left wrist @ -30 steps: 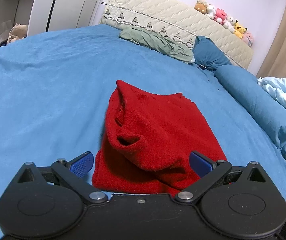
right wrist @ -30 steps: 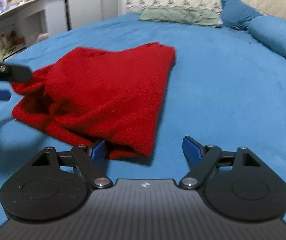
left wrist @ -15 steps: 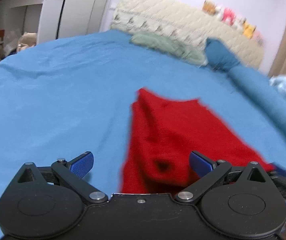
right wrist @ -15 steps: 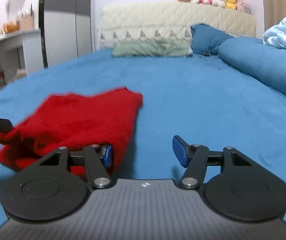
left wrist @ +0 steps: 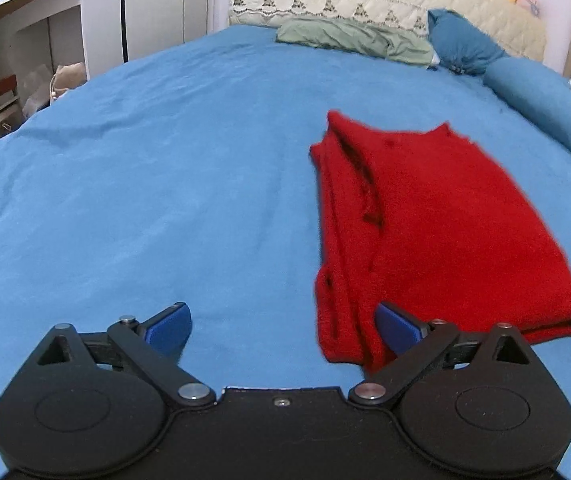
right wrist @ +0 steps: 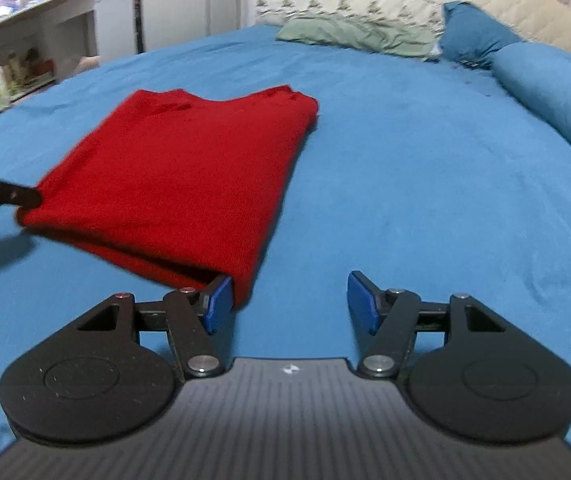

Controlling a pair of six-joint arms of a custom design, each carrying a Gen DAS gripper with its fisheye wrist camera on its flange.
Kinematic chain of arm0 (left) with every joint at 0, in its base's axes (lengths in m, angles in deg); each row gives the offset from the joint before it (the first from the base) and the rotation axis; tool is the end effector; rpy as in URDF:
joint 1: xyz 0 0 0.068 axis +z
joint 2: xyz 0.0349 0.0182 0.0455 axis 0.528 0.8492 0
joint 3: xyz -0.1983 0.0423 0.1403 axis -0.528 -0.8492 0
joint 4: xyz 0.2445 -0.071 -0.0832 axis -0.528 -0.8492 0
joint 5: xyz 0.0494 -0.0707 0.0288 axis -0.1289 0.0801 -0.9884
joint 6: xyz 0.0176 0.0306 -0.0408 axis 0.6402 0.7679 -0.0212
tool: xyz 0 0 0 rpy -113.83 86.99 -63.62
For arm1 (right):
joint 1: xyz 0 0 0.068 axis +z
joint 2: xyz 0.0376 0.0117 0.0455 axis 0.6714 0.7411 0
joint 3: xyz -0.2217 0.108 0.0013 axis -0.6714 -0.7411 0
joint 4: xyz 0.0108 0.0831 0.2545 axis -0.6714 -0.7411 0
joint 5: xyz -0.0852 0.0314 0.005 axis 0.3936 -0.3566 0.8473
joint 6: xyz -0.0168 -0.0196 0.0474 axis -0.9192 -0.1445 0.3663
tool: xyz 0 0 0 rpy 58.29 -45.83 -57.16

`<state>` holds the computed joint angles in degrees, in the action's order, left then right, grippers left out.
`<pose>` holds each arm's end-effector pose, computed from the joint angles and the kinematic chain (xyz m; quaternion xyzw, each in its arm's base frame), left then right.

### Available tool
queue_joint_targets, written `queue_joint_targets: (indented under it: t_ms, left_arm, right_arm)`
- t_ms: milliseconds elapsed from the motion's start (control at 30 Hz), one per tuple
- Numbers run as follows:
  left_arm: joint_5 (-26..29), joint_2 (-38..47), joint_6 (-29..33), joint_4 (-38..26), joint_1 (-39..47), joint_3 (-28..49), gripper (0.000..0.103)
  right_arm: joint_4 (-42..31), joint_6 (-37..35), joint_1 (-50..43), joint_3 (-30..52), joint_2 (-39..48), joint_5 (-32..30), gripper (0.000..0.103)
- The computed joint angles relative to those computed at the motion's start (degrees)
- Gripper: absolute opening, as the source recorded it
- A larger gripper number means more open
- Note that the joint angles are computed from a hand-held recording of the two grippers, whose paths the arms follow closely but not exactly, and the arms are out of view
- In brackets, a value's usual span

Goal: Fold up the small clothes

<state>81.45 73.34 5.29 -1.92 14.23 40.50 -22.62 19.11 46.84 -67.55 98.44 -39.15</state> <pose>0.3242 -0.1028 0.0582 0.0905 0.9143 -0.0773 0.3872 0.2465 0.0156 0.0409 0.0208 0.9072 -0.0261 0.4194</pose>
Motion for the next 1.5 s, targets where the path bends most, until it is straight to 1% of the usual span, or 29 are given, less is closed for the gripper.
queue_joint_targets:
  t_ms: [67,133,200,233,300,400,433,467,500,533,567,600,633,667,700,767,800,833,900,933,1000,1067,1100,1167,1233,1300,1400,1433,1500]
  left_arm:
    - [1.58,-3.30,1.82,0.43,0.06,-1.01,0.100]
    - [1.65,-4.77,4.69,-0.60,-0.55,0.69,0.102]
    - [3.32,-3.10,7.54,-4.81,-0.69,6.34,0.103]
    - [5.46,-1.05,8.13,-8.71,-0.35,10.85,0.103]
    - [11.30,5.24,7.91,-17.02,0.94,21.66,0.103]
    - [16.16,15.61,5.37,-25.03,2.46,36.09,0.102]
    - [17.77,19.25,4.11,-28.16,2.93,41.07,0.101]
    - [19.21,22.27,3.01,-30.43,3.27,45.03,0.098]
    - [20.07,24.10,2.08,-31.35,3.31,47.16,0.094]
    - [20.92,25.74,1.50,-32.59,3.44,49.30,0.093]
    - [21.64,27.52,0.80,-33.54,3.50,51.25,0.091]
    - [21.85,28.15,0.39,-33.74,3.44,51.88,0.090]
    - [21.99,28.35,0.25,-32.67,3.42,51.54,0.089]
    - [22.21,28.22,0.23,-31.80,3.54,51.01,0.083]
    - [22.35,27.97,0.00,-31.58,3.55,50.64,0.068]
    - [25.63,28.26,-1.62,-33.06,3.92,51.72,0.045]
    - [25.41,27.49,-1.62,-33.06,4.23,50.93,0.038]
    - [24.37,26.61,-1.10,-32.94,3.76,50.27,0.035]
    - [21.96,24.07,0.35,-32.55,2.69,48.14,0.030]
    - [21.27,22.48,0.48,-32.08,2.23,46.68,0.030]
    - [21.57,18.78,0.43,-31.41,1.53,43.75,0.029]
    - [22.01,14.20,0.56,-31.68,0.55,40.51,0.029]
    - [21.29,11.11,1.08,-31.66,-0.43,38.24,0.029]
    - [19.74,4.15,2.22,-31.48,-2.55,32.75,0.029]
    - [19.63,-2.53,1.64,-31.69,-4.53,27.68,0.029]
    - [19.48,-9.08,0.06,-31.31,-6.90,22.20,0.029]
    - [16.19,-17.57,-1.56,-29.27,-12.86,13.64,0.029]
    - [14.78,-19.47,-1.88,-27.94,-14.90,10.82,0.029]
    - [12.34,-20.31,-3.84,-25.37,-18.84,6.96,0.029]
  right_arm:
    - [-4.74,-1.49,-2.96,-2.40,-8.65,-4.63,0.081]
    - [-11.13,-1.81,-6.30,-1.95,-16.57,-8.80,0.091]
    - [-18.25,-0.05,-10.44,2.65,-19.74,-14.70,0.100]
    - [-21.47,1.12,-12.30,5.79,-19.38,-18.17,0.103]
    - [-29.61,3.34,-15.71,15.37,-14.04,-25.86,0.103]
    - [-37.06,6.81,-17.69,29.64,-0.74,-33.10,0.103]
    - [-37.65,8.27,-17.76,32.62,2.73,-33.46,0.103]
    - [-37.77,10.21,-17.65,35.63,6.69,-33.57,0.103]
    - [-38.35,11.54,-17.60,38.73,10.64,-34.34,0.103]
    - [-38.47,12.89,-17.29,41.10,13.74,-34.54,0.103]
    - [-38.06,13.74,-17.14,42.46,16.16,-34.66,0.103]
    - [-37.32,14.31,-16.76,43.54,18.38,-34.70,0.098]
    - [-36.44,14.53,-16.48,43.99,20.17,-34.80,0.091]
    - [-35.82,14.67,-16.09,44.58,21.69,-34.89,0.087]
    - [-34.39,14.49,-15.65,44.53,22.74,-34.71,0.081]
    - [-32.05,13.72,-14.75,43.56,22.93,-33.57,0.060]
    - [-31.73,13.85,-14.48,43.24,22.59,-33.95,0.048]
    - [-30.84,14.32,-14.04,42.20,21.49,-33.32,0.041]
    - [-30.83,14.18,-13.32,41.82,19.89,-32.05,0.039]
    - [-31.30,14.17,-13.26,41.38,18.55,-31.74,0.038]
    - [-32.23,14.31,-13.64,39.67,14.82,-32.39,0.037]
    - [-34.42,12.89,-14.20,37.09,9.27,-32.10,0.037]
    - [-36.15,11.49,-14.88,35.29,5.48,-32.31,0.037]
    - [-39.68,9.24,-17.28,31.57,-2.05,-34.55,0.037]
    - [-44.44,6.69,-20.52,27.44,-10.86,-36.73,0.037]
    - [-51.00,3.57,-24.62,23.69,-20.40,-39.45,0.037]
    - [-62.27,-3.24,-32.25,17.95,-34.56,-43.15,0.037]
    - [-66.24,-5.93,-35.14,16.11,-38.65,-44.34,0.037]
    - [-72.31,-11.37,-40.35,11.98,-45.34,-45.32,0.037]
